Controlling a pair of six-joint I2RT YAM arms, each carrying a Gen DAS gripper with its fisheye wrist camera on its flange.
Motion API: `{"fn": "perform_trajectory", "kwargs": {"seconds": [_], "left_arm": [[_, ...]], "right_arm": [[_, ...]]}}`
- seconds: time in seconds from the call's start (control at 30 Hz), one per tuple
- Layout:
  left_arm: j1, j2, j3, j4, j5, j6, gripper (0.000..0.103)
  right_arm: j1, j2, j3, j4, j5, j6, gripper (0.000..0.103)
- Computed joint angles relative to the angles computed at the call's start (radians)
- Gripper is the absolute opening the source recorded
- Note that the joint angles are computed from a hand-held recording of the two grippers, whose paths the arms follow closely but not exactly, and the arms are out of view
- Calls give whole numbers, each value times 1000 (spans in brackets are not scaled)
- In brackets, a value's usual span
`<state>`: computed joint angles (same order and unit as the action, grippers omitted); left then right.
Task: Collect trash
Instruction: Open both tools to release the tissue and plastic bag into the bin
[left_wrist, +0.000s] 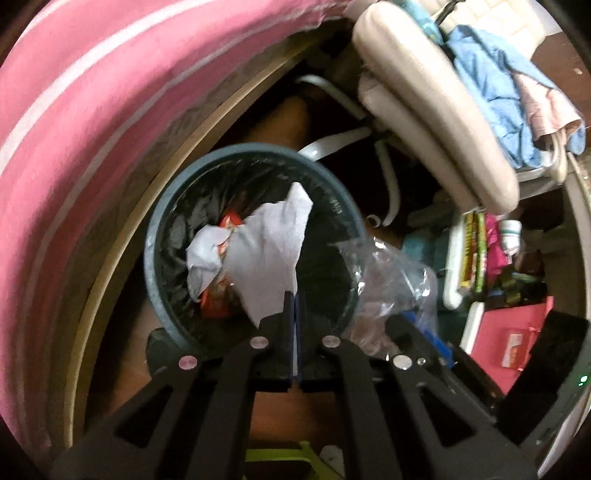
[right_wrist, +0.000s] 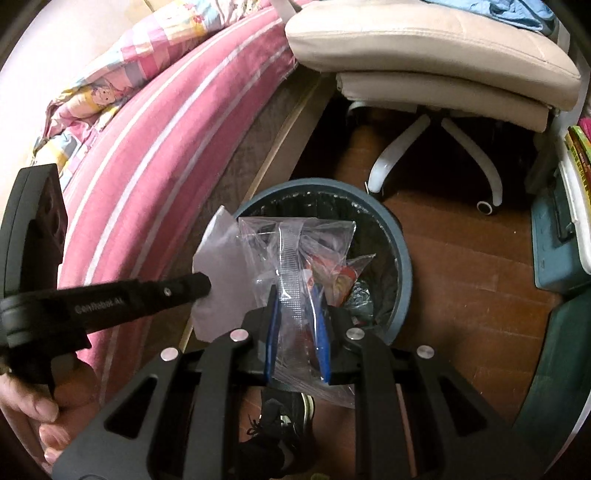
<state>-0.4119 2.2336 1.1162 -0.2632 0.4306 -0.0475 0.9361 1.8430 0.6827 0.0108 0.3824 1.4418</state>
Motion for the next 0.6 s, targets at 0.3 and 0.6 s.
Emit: {"fn": "perform_trajectory", "kwargs": {"seconds": [0.3,0.6], "left_arm": [[36,-12,-5,-8,9,-7,19],[86,-87,-62,17,33,-23,23]], "right_arm": [[-8,22,61,-90,9,1,42],[50,-63,58,-229,98,113,58]]}}
